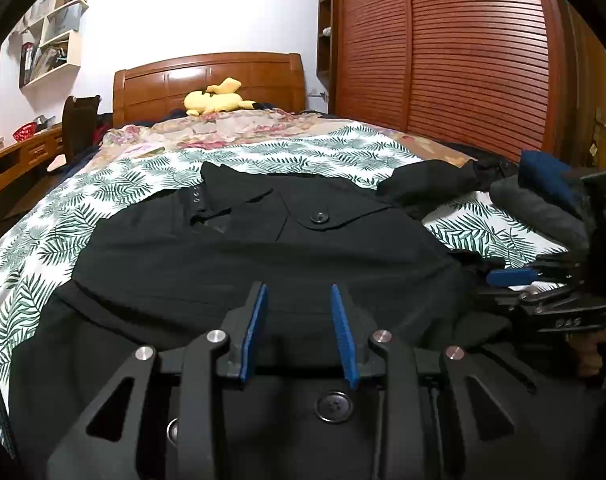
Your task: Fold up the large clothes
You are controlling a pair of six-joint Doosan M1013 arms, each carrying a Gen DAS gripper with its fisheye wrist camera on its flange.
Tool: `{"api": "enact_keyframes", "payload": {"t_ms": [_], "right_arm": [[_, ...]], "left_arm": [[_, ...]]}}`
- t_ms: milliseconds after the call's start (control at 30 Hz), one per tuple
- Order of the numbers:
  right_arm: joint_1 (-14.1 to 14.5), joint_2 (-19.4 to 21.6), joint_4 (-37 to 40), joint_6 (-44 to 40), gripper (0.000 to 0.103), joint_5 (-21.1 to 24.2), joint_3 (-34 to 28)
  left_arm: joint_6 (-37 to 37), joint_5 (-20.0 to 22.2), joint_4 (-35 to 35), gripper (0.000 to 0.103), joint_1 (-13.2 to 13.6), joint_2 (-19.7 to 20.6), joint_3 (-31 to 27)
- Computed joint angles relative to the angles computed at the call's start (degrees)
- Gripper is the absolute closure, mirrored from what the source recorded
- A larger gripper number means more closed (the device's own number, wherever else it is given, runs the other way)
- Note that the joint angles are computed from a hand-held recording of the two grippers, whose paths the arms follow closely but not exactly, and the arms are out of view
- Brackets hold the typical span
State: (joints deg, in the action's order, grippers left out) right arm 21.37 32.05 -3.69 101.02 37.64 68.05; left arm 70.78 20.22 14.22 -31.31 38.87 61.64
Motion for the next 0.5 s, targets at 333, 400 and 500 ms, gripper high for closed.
{"api": "enact_keyframes", "payload": {"t_ms": [333, 400, 500], "right_arm": [[-0.91, -3.23, -14.6, 10.54, 0.032, -1.34, 0.05], [-1.76, -2.0, -16.77, 12.79, 0.031, 0.32, -2.78], [-3.13, 0.38, -16.91, 15.13, 0.025, 2.59, -7.19]], "left_arm": [[2.47, -1.02, -1.28, 0.071, -0.02, -0.25, 0.55], [2.82, -1.27, -1.81, 0.071, 0.03, -0.32, 0.67], [2.91, -1.02, -1.83, 0.071, 0.03, -0.33, 0.62]]}}
